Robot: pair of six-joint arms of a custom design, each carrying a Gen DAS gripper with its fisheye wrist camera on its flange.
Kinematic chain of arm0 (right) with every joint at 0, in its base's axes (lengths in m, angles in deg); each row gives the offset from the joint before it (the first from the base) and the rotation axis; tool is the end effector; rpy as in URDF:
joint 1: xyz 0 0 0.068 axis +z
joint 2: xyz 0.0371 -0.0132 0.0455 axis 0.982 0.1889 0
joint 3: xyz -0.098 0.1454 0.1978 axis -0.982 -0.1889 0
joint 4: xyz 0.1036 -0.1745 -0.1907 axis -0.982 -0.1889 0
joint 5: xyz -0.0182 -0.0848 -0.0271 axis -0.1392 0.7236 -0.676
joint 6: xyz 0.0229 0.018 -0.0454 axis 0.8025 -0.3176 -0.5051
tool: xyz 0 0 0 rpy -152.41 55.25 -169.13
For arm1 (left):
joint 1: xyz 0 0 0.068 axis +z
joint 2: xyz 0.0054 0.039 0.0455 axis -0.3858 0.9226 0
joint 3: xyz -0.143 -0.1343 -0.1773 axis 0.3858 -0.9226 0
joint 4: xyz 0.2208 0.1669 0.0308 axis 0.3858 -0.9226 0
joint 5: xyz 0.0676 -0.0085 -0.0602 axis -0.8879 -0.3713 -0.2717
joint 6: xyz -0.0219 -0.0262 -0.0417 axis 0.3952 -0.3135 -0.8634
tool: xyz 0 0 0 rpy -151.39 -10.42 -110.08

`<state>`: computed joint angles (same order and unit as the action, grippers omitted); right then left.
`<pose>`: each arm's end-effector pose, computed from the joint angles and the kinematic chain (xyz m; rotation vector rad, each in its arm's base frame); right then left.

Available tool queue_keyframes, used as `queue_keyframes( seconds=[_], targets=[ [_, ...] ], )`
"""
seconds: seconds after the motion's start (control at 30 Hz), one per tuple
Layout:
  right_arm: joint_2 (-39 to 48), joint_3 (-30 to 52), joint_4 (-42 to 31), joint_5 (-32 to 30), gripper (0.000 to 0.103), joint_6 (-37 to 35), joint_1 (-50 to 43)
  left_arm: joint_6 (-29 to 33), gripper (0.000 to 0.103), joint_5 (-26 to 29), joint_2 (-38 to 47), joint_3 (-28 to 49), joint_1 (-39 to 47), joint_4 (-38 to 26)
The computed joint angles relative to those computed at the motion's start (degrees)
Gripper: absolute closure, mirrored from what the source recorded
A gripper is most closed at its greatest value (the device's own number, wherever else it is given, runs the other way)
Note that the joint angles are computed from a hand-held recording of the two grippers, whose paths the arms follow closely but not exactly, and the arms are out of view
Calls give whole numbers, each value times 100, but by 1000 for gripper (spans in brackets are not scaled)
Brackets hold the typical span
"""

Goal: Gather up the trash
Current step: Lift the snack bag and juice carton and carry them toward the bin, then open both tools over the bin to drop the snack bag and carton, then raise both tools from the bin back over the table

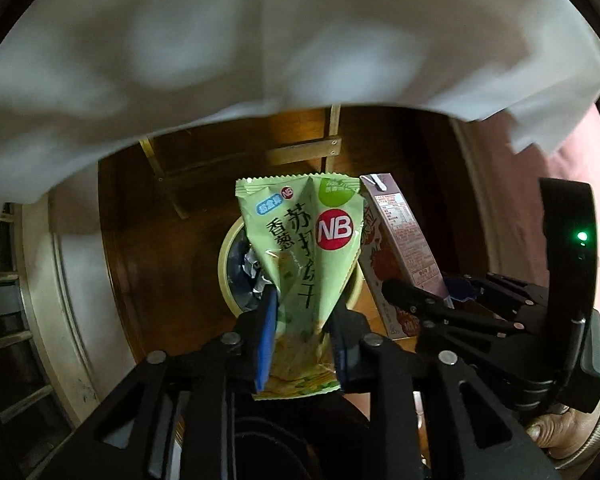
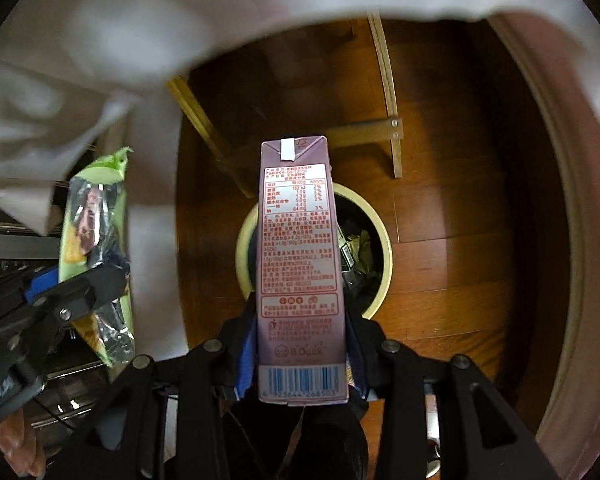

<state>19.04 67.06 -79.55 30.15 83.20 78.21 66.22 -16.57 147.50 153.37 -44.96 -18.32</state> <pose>0.2222 0.0067 0.2614 0.6769 2.9038 0.4880 0.3213 -0.1380 0.3110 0.9329 2.9425 -0.2670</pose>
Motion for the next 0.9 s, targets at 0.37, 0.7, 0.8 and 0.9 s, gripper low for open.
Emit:
queue_keyframes(
  seconds=[0.37,0.7,0.8,0.9],
  targets=[
    [225,-873,1167,-101,39,465,91,100,10,-261,-135,-1202,109,1194],
    [-69,-527,784,89,38,605,210,296,9,-302,-397,-991,392,1161],
    [-141,-319,597,184,38,698,270,319,9,-282,-450,-731,416,959],
    [-227,-91,367,260,38,791,326,371,9,-266,-484,-463,449,790]
  ],
)
